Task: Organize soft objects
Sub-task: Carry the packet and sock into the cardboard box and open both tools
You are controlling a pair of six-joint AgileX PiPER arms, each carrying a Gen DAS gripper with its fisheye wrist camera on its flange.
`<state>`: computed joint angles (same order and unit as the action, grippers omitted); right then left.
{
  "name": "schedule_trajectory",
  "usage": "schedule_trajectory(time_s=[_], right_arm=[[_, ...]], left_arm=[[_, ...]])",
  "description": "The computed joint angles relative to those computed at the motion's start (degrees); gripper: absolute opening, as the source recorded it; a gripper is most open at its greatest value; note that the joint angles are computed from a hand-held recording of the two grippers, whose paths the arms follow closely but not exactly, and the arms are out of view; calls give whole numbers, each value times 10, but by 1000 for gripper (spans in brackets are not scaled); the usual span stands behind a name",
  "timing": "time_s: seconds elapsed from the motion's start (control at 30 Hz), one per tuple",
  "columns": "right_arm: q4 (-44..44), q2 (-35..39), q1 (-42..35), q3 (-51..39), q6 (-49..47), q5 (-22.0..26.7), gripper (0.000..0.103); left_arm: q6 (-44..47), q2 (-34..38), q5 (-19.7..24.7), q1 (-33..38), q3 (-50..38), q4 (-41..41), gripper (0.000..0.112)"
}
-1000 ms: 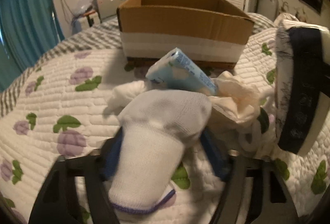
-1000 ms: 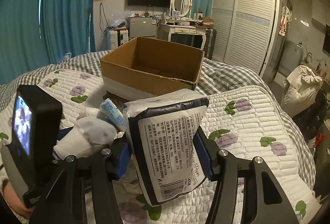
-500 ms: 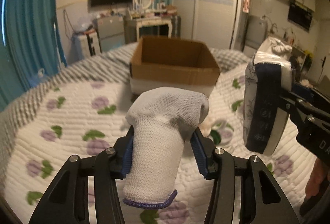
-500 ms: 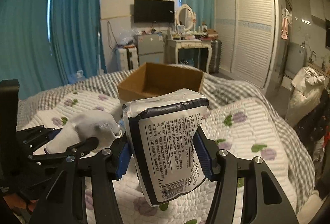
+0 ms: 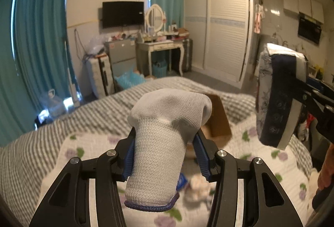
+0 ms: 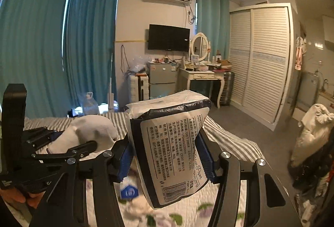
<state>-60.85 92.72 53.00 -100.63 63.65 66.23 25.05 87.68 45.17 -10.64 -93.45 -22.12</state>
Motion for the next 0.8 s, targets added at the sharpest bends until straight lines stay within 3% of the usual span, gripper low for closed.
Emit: schedule_trajectory(time_s=[0.13,0.27,0.5,0.6,0.7,0.73,0.77,0.8], right_arm=[[79,31,-108,-51,-65,-93,56],[221,94,-228,-103,-149,-184,56],[370,200,-337,-155,-255,-235,56],[408,235,-360,-176,-286,-241,56],[414,220,-370,-143,-285,-262,65],[412,210,-371,-130,-284,-264,74],[399,208,-368,-136,-278,-253,81],[382,202,-363,-136,-270,-246,82]], left_arm=[[-20,76,1,-26,-84,30,49],[-59,166,-1,-60,-173,87,49],[-96,331,49,-92,-340,137,49],[-92,354,51,-99,-358,141,49],[-111,362,54,-106,-370,156,56],[-125,363,60,-108,-375,166,65],[-134,362,64,-110,-375,172,70],[-142,352,59,-109,-364,175,71]])
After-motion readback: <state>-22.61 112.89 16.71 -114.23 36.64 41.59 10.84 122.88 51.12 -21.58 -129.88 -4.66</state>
